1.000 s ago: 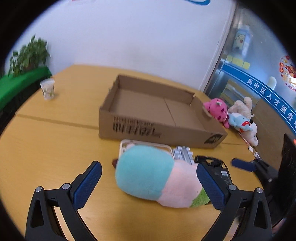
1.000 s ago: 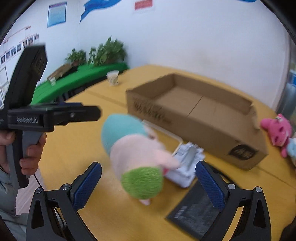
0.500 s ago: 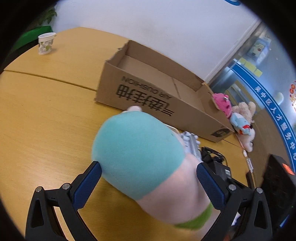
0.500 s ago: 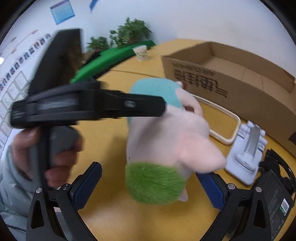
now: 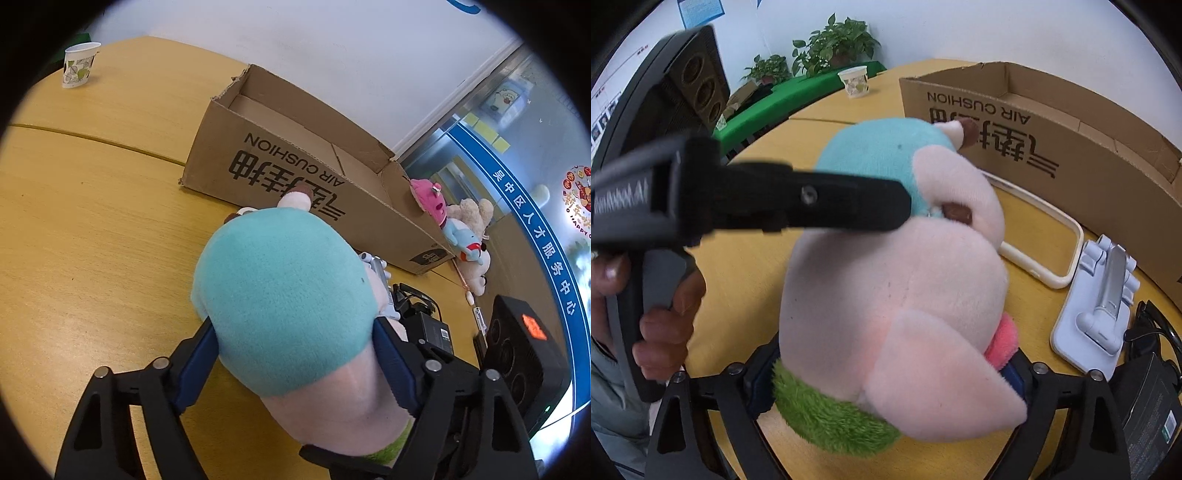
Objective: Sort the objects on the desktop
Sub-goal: 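Lift the plush pig with the left gripper and carry it over the cardboard box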
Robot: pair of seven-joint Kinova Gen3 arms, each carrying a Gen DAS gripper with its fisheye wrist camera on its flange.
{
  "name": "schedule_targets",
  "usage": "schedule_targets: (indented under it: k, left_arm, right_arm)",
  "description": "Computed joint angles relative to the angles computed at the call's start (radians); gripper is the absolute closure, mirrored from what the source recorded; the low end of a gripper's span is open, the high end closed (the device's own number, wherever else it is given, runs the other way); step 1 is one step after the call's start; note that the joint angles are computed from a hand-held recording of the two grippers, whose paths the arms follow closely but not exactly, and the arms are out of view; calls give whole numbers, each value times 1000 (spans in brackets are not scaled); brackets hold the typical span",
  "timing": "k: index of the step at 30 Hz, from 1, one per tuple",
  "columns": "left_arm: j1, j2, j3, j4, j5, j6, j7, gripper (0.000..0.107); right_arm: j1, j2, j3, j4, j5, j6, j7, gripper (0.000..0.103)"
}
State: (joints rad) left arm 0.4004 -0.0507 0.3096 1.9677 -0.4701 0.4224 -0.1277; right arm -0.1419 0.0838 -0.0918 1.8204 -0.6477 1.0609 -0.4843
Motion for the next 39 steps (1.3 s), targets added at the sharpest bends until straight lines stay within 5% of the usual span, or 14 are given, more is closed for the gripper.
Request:
schedule_targets:
  k: [6,8,15,20,26,33,39]
  left_arm:
    - [-29,-29,18,-11,2,-27,2,36]
    - [-98,-44,84,-46,-4,-5,-28,36]
    - [-310,-36,234,-257,61,77,-311,36]
    - [-262,34,166,-472,47,143,-515,36]
    - [-468,150,339,-742,63,230,-759,36]
    - [-354,283,84,-954,284,281,-1040,36]
    - [-325,492,-87,-1182,524,428,-1237,36]
  right_arm:
    - [36,-63,36,-8,-61,60,49,12]
    - [44,-86,52,-33,-86,76,51,12]
    - [34,-75,61,-200,-179,71,20,12]
    - [48,-51,67,-366,-243,66,-19,12]
    - [72,69,7,-641,-237,75,-166,12]
    - [20,287,-54,-965,-134,57,-379,12]
    - [-90,551,-38,-1243,6,80,-582,12]
